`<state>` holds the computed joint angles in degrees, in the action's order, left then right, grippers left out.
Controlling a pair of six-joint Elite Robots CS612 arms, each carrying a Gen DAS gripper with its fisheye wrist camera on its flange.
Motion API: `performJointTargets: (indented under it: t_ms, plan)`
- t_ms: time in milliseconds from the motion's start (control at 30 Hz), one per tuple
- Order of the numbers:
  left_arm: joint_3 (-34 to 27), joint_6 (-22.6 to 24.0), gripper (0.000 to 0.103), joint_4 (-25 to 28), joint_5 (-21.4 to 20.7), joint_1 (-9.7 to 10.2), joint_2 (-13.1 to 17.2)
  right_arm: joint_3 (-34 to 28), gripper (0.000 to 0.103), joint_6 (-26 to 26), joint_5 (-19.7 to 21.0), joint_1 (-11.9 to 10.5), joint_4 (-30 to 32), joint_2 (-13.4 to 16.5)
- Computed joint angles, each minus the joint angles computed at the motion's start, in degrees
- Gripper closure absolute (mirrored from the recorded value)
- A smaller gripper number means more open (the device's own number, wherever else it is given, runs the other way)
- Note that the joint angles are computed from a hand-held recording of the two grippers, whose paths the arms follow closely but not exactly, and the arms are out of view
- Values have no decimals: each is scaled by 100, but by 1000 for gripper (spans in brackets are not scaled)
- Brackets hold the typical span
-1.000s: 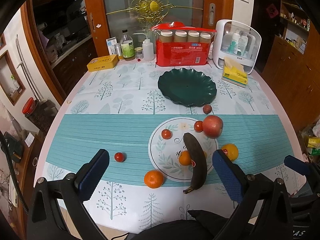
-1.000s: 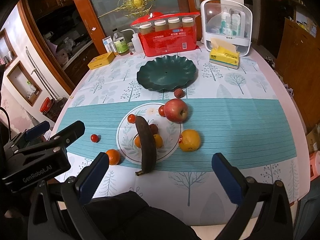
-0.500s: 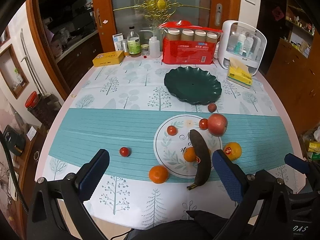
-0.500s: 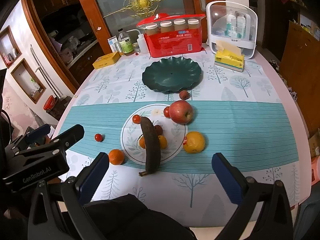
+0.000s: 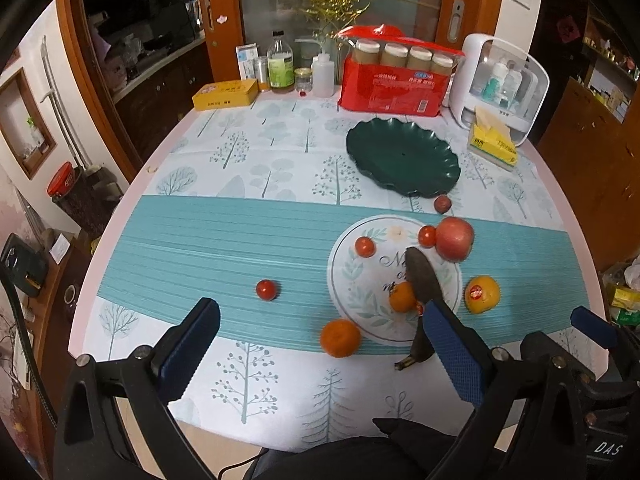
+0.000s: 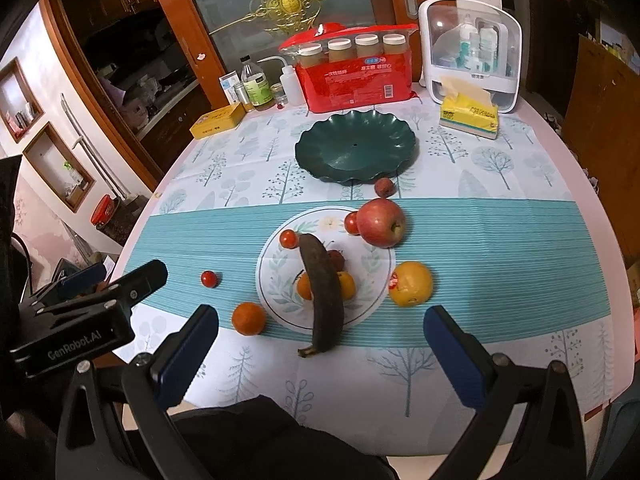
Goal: Organize fruits
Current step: 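Grasp the banana with the right gripper while the left gripper grasps a tomato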
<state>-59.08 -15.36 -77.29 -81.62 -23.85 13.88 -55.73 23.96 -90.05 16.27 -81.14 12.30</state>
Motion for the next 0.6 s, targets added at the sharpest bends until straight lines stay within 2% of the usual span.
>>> performJointTargets:
  t_ms: [133, 333, 600]
  plan:
    - [277, 1, 5, 83, -104, 94, -109, 225, 1, 106, 2, 41, -104, -74]
    - [746, -21, 6, 161, -491, 294, -297, 490, 5, 356, 79, 89, -263, -151]
    - [1765, 84, 8, 113, -970, 534, -656, 1076, 10, 1033, -241, 159, -291, -357]
